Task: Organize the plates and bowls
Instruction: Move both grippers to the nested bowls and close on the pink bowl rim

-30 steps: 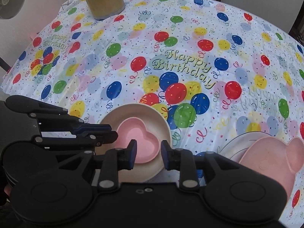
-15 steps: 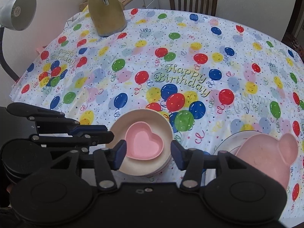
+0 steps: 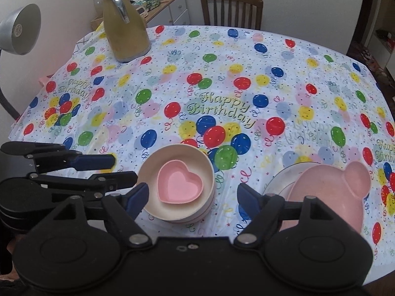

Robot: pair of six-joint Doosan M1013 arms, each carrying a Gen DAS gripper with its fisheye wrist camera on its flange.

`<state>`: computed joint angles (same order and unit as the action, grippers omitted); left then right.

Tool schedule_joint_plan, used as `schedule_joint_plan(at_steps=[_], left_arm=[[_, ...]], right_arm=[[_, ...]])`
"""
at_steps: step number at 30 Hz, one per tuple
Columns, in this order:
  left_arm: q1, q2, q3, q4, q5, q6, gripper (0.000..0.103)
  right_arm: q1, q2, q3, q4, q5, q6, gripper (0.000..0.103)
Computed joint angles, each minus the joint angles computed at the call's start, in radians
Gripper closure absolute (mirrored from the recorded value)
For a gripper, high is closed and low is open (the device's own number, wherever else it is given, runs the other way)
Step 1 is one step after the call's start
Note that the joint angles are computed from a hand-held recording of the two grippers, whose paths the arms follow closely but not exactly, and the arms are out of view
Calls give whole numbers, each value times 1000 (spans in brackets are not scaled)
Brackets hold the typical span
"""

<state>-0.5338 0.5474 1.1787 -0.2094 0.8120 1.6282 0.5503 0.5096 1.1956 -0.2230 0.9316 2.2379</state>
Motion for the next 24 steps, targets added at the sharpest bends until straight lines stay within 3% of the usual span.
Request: schedule_joint_plan(at_steps=[2, 5, 9, 17, 24], left_arm=[[2, -4, 8, 0, -13, -7, 38], [2, -6, 15, 12, -29, -30, 30], [-3, 2, 11, 50, -27, -89, 27], [-5, 36, -11, 73, 40, -234, 27], [-11, 67, -35, 119, 79, -403, 27]], right_arm=[[1, -2, 1, -11, 4, 15, 19], [4, -4, 6, -42, 3, 43, 8], [0, -5, 16, -31, -3, 62, 4], [-23, 22, 22, 6, 28, 184, 5], [-42, 55, 14, 52, 54, 217, 16]])
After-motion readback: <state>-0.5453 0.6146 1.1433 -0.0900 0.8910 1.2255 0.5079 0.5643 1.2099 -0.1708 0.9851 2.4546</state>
